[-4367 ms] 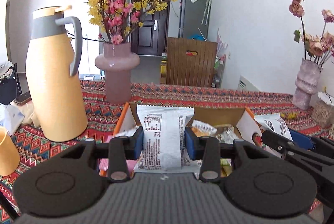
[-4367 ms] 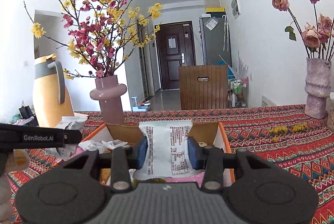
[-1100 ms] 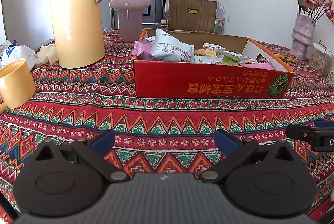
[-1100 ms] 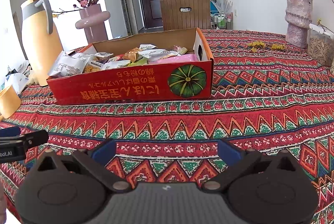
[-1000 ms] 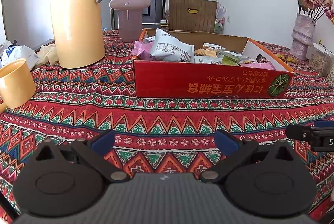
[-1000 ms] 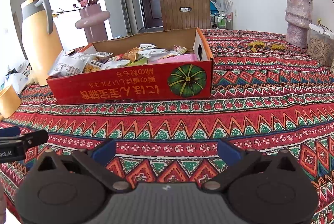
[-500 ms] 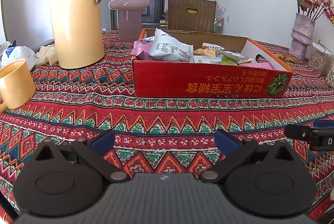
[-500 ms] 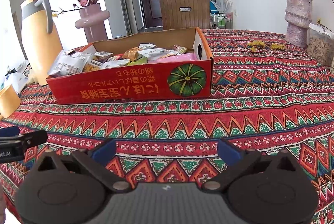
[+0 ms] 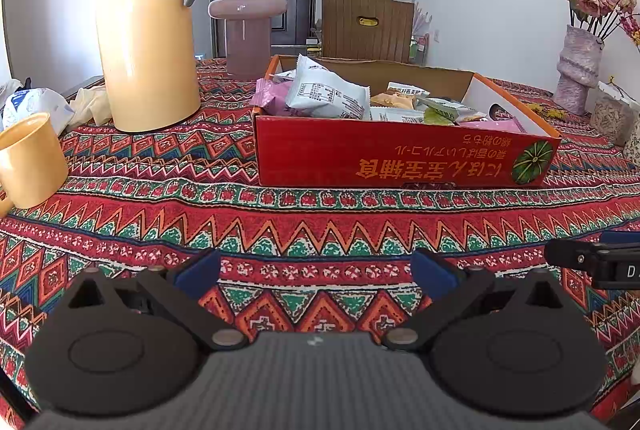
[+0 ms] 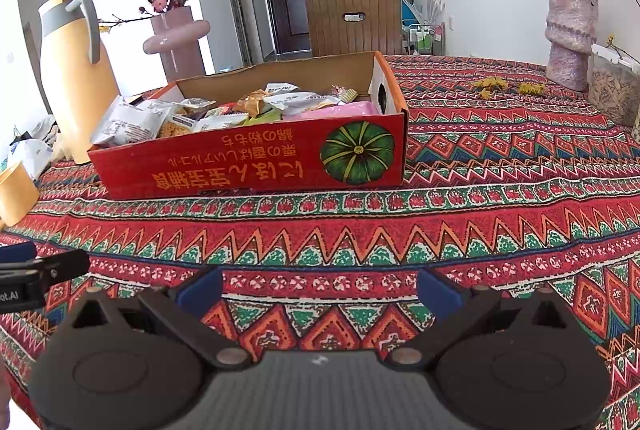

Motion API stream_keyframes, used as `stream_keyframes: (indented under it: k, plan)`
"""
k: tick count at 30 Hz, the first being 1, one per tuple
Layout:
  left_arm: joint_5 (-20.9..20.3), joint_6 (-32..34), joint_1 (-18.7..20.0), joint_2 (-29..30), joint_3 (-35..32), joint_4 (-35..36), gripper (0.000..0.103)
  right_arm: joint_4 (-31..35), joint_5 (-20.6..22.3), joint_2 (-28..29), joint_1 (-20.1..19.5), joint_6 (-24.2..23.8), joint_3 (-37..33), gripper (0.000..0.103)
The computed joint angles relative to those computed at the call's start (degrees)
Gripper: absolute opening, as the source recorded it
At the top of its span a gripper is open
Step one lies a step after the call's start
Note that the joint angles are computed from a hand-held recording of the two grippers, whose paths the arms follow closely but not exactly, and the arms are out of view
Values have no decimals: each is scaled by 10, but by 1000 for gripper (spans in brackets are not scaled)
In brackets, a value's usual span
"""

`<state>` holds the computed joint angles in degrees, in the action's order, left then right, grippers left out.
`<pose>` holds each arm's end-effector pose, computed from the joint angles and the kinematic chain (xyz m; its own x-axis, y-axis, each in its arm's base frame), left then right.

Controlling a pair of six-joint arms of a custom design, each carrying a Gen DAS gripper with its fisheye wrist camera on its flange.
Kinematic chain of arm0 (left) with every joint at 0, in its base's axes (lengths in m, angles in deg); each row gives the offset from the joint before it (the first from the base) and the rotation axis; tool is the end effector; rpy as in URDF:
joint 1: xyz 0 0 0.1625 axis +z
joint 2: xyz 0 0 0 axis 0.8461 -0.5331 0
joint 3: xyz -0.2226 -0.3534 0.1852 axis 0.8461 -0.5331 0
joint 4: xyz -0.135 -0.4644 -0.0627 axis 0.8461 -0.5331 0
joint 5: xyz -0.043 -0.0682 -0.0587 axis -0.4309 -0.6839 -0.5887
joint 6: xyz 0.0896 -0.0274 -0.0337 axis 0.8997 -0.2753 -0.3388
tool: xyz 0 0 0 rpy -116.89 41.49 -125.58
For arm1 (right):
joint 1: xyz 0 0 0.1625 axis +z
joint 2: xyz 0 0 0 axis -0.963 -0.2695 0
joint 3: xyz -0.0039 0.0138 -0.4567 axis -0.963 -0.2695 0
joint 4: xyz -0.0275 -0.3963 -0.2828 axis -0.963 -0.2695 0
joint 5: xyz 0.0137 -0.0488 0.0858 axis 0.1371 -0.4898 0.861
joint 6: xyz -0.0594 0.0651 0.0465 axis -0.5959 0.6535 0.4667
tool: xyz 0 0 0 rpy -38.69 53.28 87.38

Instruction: Organize snacks

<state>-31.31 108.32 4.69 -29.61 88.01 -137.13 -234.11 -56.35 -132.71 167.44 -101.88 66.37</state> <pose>-0.1056 -0.6115 0.1079 -0.6896 0.3127 -0.6532 0.6850 0.5743 -0.4483 0.1089 -0.5511 0.0732 -0.7807 0.1994 0.5922 -0.3705 0.6154 -0.6957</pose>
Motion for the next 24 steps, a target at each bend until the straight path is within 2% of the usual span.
stream_keyframes:
  k: [24]
  plan:
    - [-6,-3,-1,-4,4,-2,103,2,0,0,0,1,0,103]
